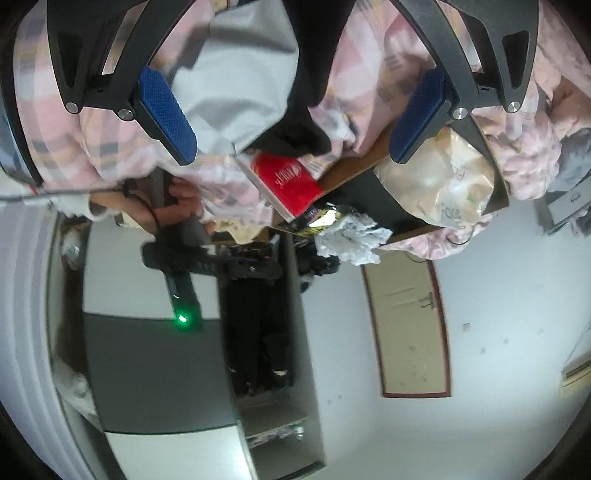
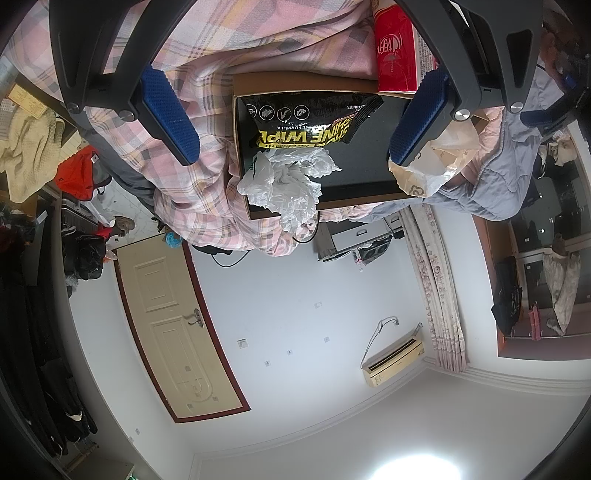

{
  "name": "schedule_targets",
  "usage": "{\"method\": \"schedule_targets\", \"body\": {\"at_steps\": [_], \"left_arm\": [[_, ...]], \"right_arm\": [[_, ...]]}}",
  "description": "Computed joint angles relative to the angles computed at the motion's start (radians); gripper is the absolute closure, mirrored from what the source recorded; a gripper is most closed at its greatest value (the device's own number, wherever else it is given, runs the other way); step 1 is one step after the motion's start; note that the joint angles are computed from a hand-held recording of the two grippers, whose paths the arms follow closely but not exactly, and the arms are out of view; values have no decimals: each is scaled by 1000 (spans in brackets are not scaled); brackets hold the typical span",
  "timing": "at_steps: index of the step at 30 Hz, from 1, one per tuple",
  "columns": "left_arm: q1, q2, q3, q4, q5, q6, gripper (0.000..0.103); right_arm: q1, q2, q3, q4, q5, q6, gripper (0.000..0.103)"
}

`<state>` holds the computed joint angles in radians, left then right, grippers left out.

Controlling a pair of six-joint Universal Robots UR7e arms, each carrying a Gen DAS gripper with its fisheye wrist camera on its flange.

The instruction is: Organize soft objects

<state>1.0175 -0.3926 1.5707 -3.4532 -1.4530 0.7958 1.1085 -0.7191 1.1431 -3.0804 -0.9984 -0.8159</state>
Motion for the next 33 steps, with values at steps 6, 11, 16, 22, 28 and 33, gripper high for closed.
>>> {"method": "schedule_targets", "body": {"at_steps": [6, 11, 16, 22, 28, 33], "left_arm": [[60, -55, 6, 206, -151, 49, 0], [40, -39, -22, 276, -84, 50, 0], [29, 21, -103, 337, 14, 10, 0], [16, 6, -74, 337, 41, -39, 12], [4, 5, -56, 264, 94, -54, 59], [-2, 13, -56, 203, 109, -63, 73]], "right_arm": [[1, 0, 2, -2, -1, 0, 1], [0, 0, 1, -1, 0, -1, 1], [0, 0, 2, -1, 0, 2, 1], [0, 1, 0, -1, 0, 1, 1], [0, 0, 2, -3, 0, -1, 1], [0, 0, 1, -1, 0, 1, 1]]}}
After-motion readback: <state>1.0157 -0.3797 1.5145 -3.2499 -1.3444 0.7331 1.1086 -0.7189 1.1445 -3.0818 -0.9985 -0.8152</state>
